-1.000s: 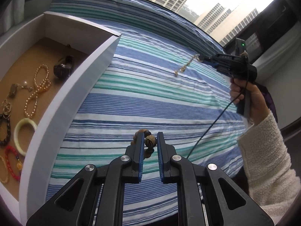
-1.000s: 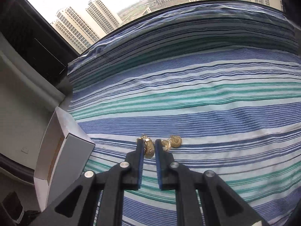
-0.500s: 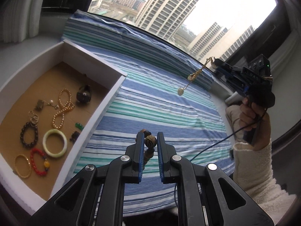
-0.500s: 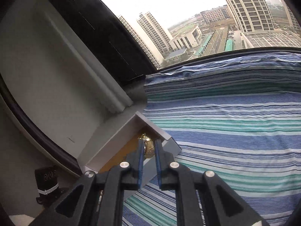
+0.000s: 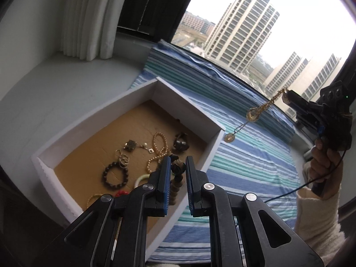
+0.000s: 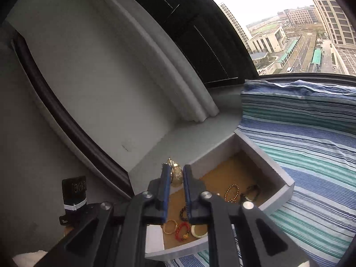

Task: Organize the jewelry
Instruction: 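Carry the bead bracelet and gold necklace into the white box and open both grippers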

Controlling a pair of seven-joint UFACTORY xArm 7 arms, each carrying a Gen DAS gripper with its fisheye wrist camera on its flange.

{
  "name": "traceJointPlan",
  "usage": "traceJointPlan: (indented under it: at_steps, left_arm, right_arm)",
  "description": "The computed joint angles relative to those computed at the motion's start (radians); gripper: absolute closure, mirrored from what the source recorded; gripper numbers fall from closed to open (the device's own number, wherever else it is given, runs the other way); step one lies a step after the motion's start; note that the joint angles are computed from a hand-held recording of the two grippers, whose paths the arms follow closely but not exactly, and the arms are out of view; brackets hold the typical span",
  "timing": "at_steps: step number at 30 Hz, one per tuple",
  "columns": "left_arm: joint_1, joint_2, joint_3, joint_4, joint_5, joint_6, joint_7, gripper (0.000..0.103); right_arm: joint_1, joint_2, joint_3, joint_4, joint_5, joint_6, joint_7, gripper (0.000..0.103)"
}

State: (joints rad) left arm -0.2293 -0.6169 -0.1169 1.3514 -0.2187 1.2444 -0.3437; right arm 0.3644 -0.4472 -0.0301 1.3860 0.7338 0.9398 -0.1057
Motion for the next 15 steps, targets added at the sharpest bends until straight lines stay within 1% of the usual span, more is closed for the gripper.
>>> traceJointPlan:
  at_steps: [3, 9, 13, 15]
  left_arm:
    - [0.026, -0.021, 0.030, -0.079, 0.012, -0.015, -0.001, 0.092]
    - [0.078, -0.042, 0.075, -0.225, 0.031, -0.049, 0.008, 0.092]
    - [0.116, -0.032, 0.091, -0.296, 0.051, -0.067, 0.008, 0.092]
    - [0.132, -0.022, 0.091, -0.319, 0.067, -0.069, 0.005, 0.091]
  right_arm:
    - [0.016, 0.026, 0.028, -0.031, -0.005, 0.005, -0.008, 0.091]
    - [0.007, 0.096, 0.092, -0.109, -0.087, -0.011, -0.002, 0.091]
    - [0.005, 0.170, 0.122, -0.131, -0.134, -0.012, 0.005, 0.091]
    - [0.000, 0.204, 0.143, -0.136, -0.178, -0.024, 0.018, 0.091]
